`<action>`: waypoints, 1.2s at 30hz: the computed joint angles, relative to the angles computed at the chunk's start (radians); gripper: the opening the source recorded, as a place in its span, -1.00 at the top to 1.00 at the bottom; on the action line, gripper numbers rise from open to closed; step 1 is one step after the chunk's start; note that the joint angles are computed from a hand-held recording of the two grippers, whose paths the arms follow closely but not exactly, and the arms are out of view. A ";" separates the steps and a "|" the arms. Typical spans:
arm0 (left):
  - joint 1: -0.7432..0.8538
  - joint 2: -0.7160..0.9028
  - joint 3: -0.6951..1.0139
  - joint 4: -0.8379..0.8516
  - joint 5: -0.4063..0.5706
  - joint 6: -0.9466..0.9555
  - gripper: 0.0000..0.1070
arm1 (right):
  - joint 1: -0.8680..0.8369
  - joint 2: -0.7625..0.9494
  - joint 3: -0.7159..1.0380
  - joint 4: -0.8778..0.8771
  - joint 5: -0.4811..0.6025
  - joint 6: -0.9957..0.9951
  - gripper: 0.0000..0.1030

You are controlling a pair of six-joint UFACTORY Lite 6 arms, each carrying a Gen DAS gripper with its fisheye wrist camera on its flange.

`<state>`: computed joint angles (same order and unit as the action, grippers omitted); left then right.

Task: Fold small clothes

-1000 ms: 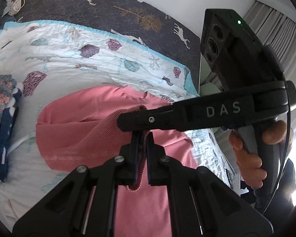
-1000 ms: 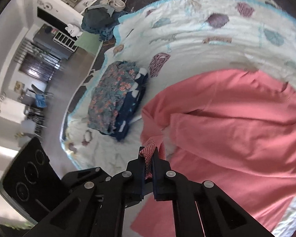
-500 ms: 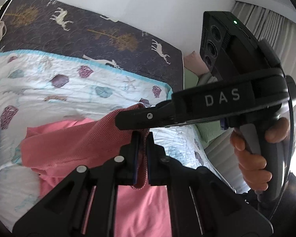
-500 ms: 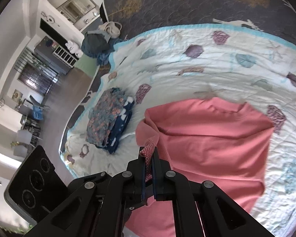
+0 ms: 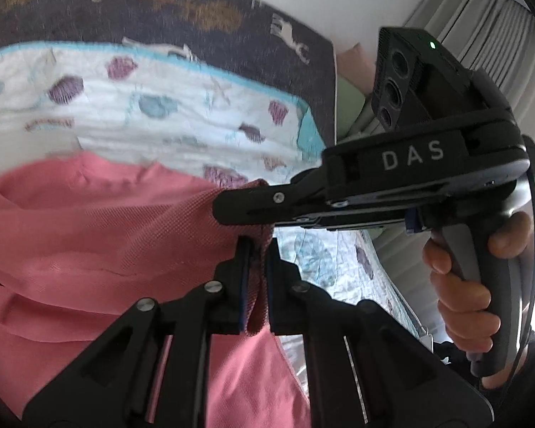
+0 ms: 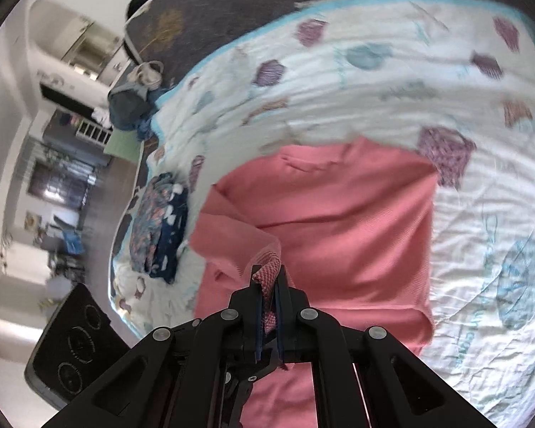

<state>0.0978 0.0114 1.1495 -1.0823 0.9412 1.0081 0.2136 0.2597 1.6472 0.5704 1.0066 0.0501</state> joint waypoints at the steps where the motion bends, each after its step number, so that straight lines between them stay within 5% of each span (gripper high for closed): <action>1: -0.011 0.009 -0.002 0.005 -0.008 -0.004 0.80 | -0.030 -0.007 -0.050 0.051 -0.016 -0.051 0.91; 6: 0.024 0.025 -0.026 0.069 0.006 0.043 0.63 | -0.126 -0.029 -0.187 0.235 -0.054 -0.236 0.91; 13: 0.343 0.030 -0.029 0.095 0.119 0.233 0.43 | -0.160 -0.011 -0.182 0.268 -0.066 -0.297 0.91; 17: 0.466 0.193 0.121 0.147 0.129 0.246 0.43 | -0.198 0.019 -0.237 0.274 -0.089 -0.329 0.91; 22: 0.524 0.405 0.288 0.209 0.001 0.245 0.43 | -0.258 0.089 -0.338 0.347 -0.149 -0.425 0.89; 30: 0.566 0.745 0.563 0.263 0.073 0.078 0.43 | -0.318 0.213 -0.418 0.534 -0.214 -0.610 0.88; 33: 0.564 0.718 0.506 0.283 0.032 0.105 0.43 | -0.299 0.175 -0.423 0.486 -0.240 -0.584 0.85; 36: 0.587 0.653 0.440 0.283 0.041 0.144 0.43 | -0.256 0.099 -0.416 0.322 -0.284 -0.434 0.54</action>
